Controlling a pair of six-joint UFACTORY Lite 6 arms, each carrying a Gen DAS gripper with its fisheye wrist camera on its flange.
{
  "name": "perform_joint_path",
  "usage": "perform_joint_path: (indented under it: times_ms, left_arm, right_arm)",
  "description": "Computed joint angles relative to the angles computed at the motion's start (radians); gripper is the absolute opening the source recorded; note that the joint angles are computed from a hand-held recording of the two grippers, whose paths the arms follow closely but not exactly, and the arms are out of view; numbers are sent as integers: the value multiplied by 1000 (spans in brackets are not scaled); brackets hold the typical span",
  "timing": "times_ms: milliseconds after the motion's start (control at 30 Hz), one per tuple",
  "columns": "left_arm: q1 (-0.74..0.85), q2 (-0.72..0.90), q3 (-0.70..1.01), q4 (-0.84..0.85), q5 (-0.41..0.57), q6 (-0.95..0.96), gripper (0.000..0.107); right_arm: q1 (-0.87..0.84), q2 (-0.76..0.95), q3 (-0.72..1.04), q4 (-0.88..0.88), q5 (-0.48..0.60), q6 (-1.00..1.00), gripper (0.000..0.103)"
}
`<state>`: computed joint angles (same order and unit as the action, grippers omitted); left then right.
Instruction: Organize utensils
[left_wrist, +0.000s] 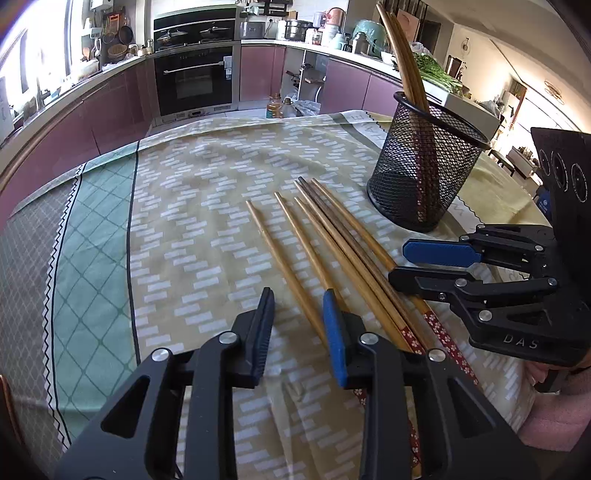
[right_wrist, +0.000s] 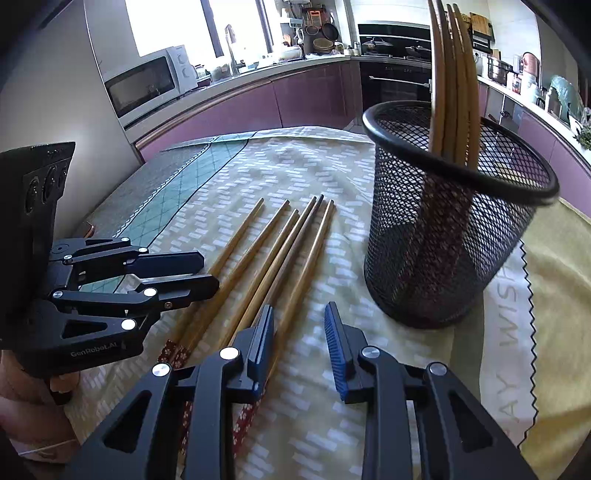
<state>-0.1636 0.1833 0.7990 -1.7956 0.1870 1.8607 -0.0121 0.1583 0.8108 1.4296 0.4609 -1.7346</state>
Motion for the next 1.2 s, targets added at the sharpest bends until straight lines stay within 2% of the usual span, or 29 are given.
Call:
perform_joint_path:
  times_ms: [167, 300, 400, 667, 967, 1033, 1200]
  left_arm:
    - [3, 21, 22, -31, -5, 9, 18]
    - [13, 22, 18, -61, 8, 17, 13]
    - [23, 11, 0, -67, 35, 9, 8]
    - [38, -60, -71, -100, 102, 36, 8]
    - [14, -34, -48, 18, 86, -46, 8]
    - [24, -8, -19, 132, 96, -148, 8]
    - [40, 36, 33, 255, 122, -250, 10]
  right_arm:
    - [4, 32, 33, 9, -4, 9, 21]
    - [-12, 39, 37, 9, 17, 14, 9]
    - [-30, 43, 36, 11, 43, 23, 7]
    - [-95, -2, -1, 21, 139, -3, 6]
    - [-55, 1, 7, -53, 117, 27, 6]
    - [-40, 9, 18, -63, 97, 39, 6]
    - [-9, 40, 49, -68, 59, 62, 8]
